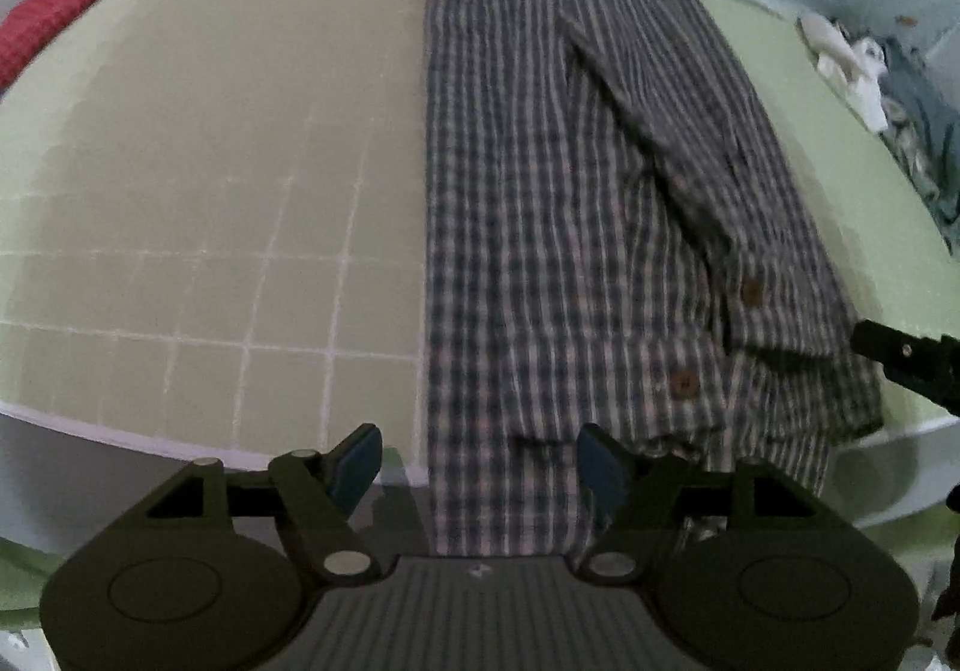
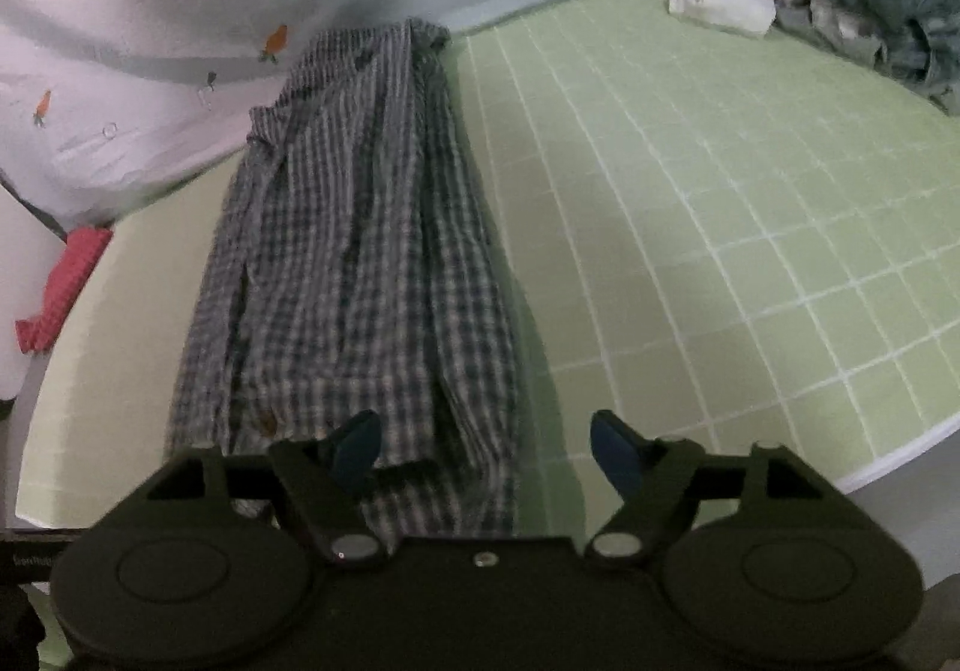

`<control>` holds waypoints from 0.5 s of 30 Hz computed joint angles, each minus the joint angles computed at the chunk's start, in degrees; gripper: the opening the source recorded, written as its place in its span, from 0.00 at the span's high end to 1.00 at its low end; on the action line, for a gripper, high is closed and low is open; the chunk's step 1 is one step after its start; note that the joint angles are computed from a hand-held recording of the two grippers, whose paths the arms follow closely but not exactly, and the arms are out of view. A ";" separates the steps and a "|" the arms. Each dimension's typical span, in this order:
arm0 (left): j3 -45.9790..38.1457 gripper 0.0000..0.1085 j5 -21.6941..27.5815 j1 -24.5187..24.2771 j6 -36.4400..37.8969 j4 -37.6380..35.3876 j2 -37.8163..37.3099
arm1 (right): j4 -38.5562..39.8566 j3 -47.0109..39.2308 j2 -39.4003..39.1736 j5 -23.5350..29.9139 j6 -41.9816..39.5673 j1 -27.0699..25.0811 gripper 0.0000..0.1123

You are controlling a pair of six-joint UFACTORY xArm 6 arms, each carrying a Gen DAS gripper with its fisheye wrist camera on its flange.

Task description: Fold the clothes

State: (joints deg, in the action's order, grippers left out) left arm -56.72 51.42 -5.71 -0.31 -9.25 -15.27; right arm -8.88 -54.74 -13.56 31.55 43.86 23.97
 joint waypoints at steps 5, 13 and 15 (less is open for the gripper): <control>2.17 0.35 -1.35 -0.75 0.53 -0.15 -0.59 | 4.83 0.65 1.78 -1.44 -3.13 0.54 0.31; 6.17 0.70 -4.48 -2.82 1.58 3.37 -3.93 | 10.43 1.68 3.26 -6.06 -12.34 3.10 0.50; 6.23 0.90 -4.43 -2.36 1.80 2.48 -4.09 | 13.35 1.53 3.54 -6.25 -15.24 3.42 0.80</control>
